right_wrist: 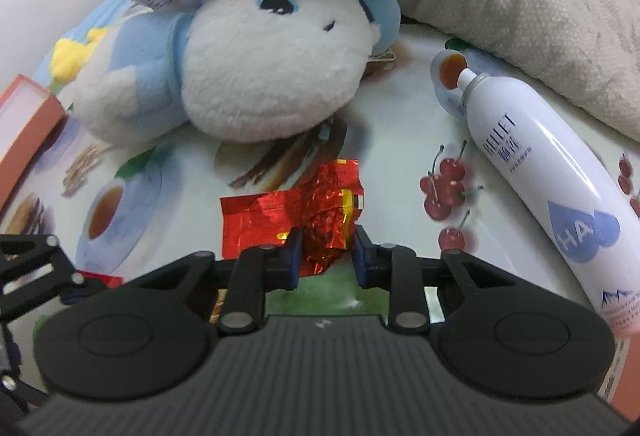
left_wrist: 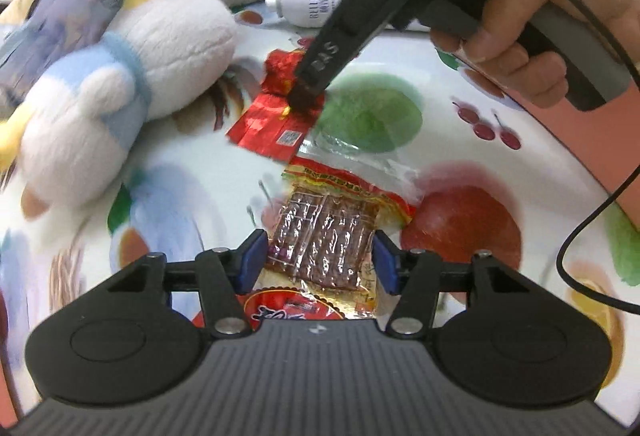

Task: Organize snacks
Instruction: 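Close the left tool on the jerky packet while the right tool grasps the red foil candy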

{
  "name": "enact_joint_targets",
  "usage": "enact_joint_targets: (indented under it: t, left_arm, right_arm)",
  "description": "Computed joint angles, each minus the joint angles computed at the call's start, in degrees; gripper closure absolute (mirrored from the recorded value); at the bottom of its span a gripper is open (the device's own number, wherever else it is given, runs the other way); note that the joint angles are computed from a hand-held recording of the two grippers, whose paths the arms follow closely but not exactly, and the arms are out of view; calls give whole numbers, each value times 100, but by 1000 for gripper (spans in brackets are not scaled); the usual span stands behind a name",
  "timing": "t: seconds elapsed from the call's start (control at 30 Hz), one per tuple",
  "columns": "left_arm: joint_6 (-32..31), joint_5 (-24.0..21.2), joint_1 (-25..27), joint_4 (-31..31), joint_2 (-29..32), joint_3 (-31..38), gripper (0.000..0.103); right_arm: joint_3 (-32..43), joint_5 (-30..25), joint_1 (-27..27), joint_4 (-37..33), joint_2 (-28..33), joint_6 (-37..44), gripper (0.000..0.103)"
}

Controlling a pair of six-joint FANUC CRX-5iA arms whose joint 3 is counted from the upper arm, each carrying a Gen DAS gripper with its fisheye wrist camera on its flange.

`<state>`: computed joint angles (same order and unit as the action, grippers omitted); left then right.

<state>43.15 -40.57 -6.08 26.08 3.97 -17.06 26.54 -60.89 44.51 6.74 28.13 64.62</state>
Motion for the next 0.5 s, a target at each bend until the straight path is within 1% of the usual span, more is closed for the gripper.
enact_joint_targets:
  t: [0.2,0.27,0.33,0.4,0.5]
  left_arm:
    - [633,8,28,-108,-458,-394,42]
    - [940,3,14,-273,-593,-466,42]
    - [1199,-82,39,-331,-869,-630,42]
    - [1325,-147,65,-305,-1088,-791,43]
    - [1759,-192,77,-486,-1418,-928,43]
  right_arm:
    - [-628,248,205,276,-412,-317,75]
    - [-807,284,268,328,-550,-486,75]
    - [-1009,356,331,411,-707,-684,76]
    - [-1253,427,400,532,-898,-896,76]
    - [-1588,486,543,797,-1157,-1189,76]
